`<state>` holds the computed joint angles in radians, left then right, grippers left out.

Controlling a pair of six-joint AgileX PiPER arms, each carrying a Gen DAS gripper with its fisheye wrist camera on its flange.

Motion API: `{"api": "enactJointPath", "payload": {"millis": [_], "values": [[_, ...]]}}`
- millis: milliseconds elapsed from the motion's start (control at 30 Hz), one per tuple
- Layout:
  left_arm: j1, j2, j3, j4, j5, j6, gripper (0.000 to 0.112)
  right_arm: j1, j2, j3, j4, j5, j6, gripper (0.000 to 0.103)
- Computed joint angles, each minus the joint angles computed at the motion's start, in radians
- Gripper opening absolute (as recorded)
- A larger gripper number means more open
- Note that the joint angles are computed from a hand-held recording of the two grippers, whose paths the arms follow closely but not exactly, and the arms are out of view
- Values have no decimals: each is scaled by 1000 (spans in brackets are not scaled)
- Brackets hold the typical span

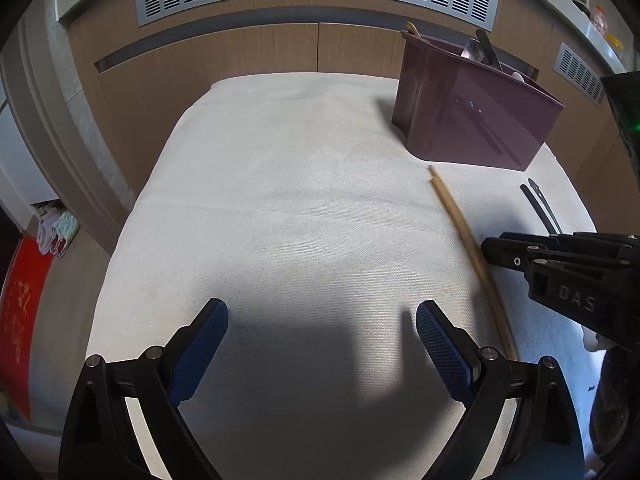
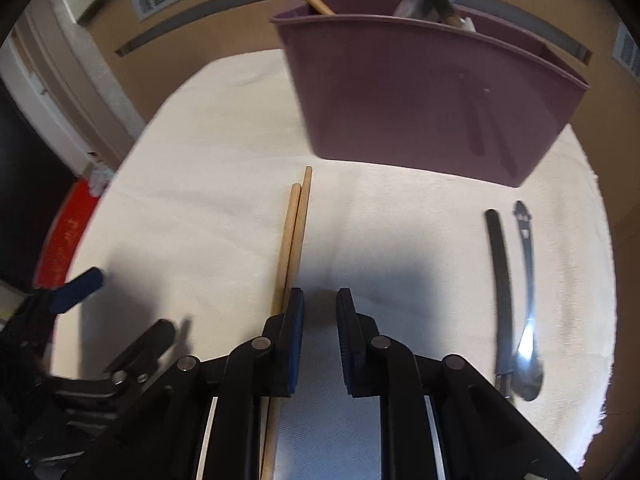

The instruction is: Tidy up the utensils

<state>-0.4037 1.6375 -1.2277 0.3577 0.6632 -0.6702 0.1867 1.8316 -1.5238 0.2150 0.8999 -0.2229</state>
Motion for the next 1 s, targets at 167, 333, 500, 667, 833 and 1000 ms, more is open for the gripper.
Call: {"api": "enactJointPath", "payload": {"millis": [167,333,500,667,833,1000], "values": [[23,-8,16,3,-2,-7,95,12,-65,75,-21,-74,-35,16],[42,-3,15,-16,-4,-2,95,38,-73,103,-30,-82,-49,17],[38,-9,16,-18,7,9,95,38,-35,59,9,-37,-56,17],[44,-8,15,-30,9,14,95,99,-19,52,-108,-60,50,15],[52,-15,18,-39,9,24,95,99,-5,29,-106,-42,23,15],[49,-14,13,-42,13,18,95,86,7,11,-79,-46,-55,7]]}}
